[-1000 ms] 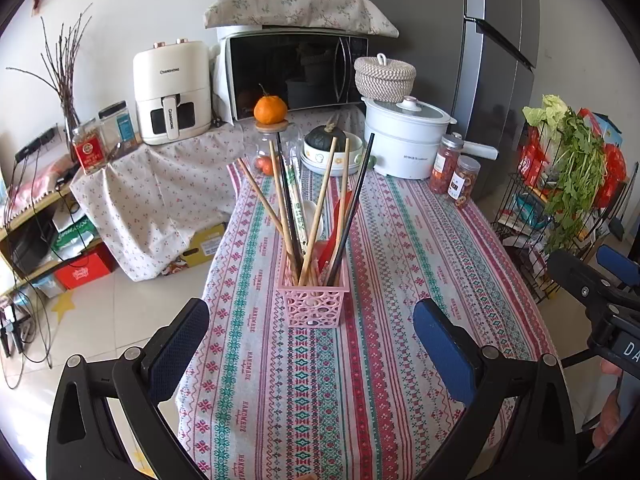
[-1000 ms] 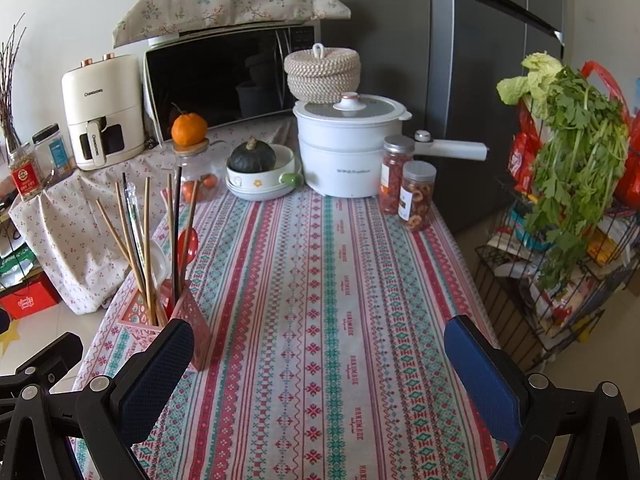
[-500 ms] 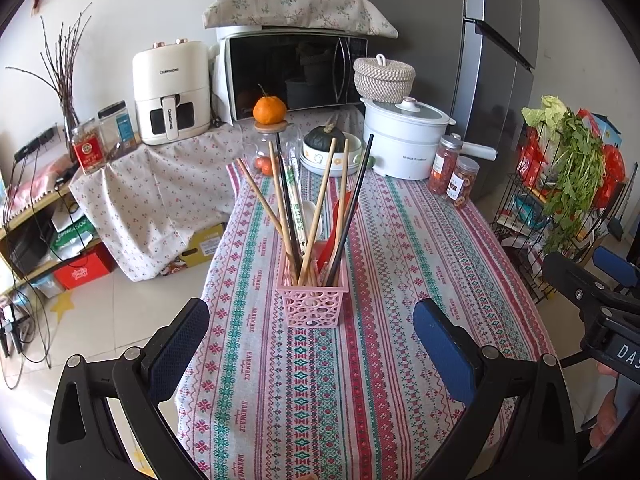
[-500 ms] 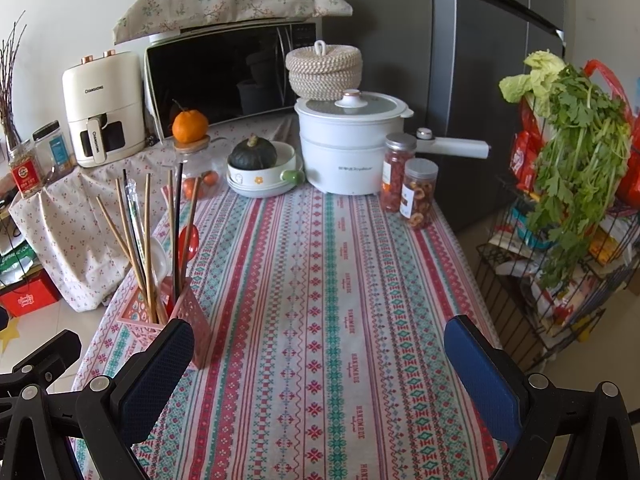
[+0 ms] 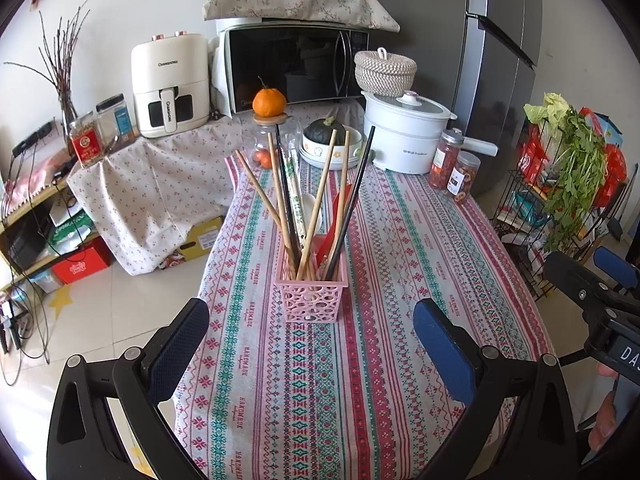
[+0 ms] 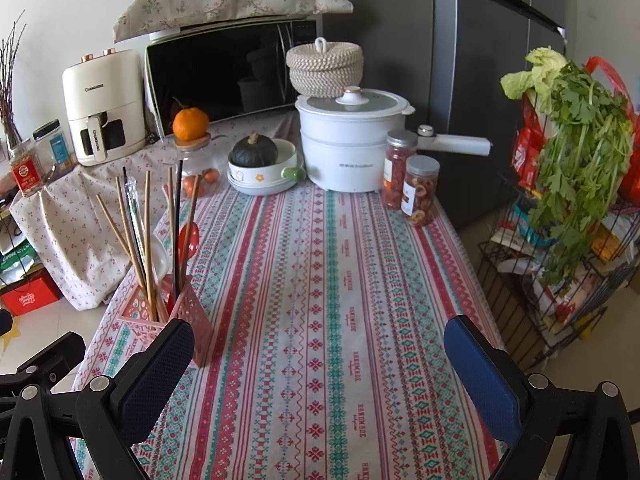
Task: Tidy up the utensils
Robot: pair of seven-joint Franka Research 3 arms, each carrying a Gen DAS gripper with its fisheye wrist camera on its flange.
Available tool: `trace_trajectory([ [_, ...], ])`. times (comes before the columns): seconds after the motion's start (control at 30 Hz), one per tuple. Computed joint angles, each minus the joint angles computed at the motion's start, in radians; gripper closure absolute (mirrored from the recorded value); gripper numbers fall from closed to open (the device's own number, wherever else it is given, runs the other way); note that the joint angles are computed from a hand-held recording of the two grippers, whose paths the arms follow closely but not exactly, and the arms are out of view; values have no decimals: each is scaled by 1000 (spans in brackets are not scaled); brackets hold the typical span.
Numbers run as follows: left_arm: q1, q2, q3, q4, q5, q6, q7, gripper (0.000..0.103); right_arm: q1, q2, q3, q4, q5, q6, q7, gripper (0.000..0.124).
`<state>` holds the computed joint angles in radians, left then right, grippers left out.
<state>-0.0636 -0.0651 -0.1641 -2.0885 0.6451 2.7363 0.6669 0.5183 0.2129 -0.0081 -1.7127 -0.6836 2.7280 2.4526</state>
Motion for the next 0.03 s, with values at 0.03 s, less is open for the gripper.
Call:
trace_trajectory([
  [0.03, 0, 1, 1, -1, 0, 4, 1, 0, 0, 1, 0, 0, 1, 0, 0, 21],
])
